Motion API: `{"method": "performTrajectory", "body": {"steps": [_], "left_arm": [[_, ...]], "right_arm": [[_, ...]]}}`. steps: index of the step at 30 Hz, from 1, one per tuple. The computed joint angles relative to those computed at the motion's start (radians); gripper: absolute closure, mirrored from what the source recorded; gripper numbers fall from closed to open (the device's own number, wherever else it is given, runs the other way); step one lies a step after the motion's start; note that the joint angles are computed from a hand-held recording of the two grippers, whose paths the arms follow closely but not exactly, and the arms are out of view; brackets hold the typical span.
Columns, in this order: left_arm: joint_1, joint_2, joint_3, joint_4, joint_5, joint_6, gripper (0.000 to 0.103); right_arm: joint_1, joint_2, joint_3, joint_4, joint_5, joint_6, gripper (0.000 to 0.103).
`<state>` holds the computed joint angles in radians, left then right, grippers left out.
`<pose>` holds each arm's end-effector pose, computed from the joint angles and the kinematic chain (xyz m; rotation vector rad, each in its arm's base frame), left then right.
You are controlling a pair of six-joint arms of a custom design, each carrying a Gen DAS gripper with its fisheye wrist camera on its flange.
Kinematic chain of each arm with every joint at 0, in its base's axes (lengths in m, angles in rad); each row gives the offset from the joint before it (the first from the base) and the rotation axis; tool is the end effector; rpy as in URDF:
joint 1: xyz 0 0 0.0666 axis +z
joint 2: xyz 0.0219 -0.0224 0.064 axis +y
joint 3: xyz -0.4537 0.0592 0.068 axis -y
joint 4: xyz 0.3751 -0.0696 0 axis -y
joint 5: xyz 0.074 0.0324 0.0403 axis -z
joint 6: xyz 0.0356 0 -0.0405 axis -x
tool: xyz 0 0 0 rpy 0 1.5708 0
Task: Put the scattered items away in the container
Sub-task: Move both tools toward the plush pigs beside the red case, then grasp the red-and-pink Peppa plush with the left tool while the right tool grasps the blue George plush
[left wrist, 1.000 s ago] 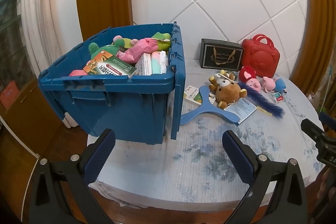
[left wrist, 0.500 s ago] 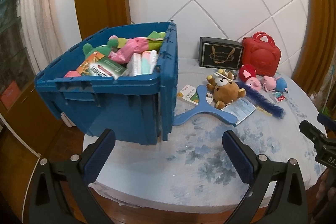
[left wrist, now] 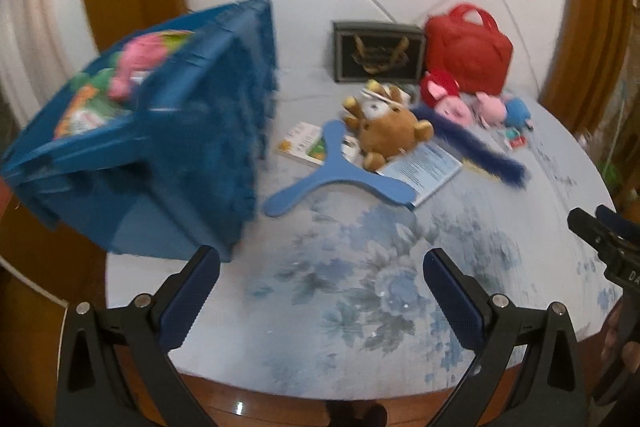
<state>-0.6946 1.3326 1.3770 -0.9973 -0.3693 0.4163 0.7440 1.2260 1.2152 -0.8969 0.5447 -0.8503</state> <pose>0.3288 -0.2577 0.5167 0.1936 2.4268 -0.0233 0.2863 0.2379 0.4941 0.3434 2.2877 0.1177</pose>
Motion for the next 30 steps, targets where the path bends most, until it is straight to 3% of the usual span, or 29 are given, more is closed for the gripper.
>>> {"method": "performTrajectory", "body": {"steps": [5, 9, 15, 20, 26, 30], "left_arm": [[0.051, 0.109, 0.039, 0.049, 0.108, -0.062, 0.0], [0.098, 0.201, 0.104, 0.055, 0.19, -0.113, 0.0], [0.14, 0.353, 0.23, 0.011, 0.273, -0.156, 0.0], [0.143, 0.437, 0.325, -0.032, 0.271, -0.177, 0.0], [0.129, 0.499, 0.412, -0.062, 0.257, -0.123, 0.0], [0.092, 0.554, 0.5, -0.099, 0.218, -0.077, 0.0]], "right_arm": [[-0.115, 0.013, -0.05, 0.037, -0.155, -0.006, 0.0], [-0.186, 0.075, -0.015, 0.032, -0.188, 0.022, 0.0], [-0.27, 0.167, 0.058, -0.012, -0.175, 0.066, 0.0], [-0.348, 0.192, 0.062, -0.041, -0.211, 0.094, 0.0], [-0.451, 0.193, 0.071, -0.026, -0.243, 0.182, 0.001], [-0.55, 0.195, 0.057, 0.011, -0.304, 0.26, 0.012]]}}
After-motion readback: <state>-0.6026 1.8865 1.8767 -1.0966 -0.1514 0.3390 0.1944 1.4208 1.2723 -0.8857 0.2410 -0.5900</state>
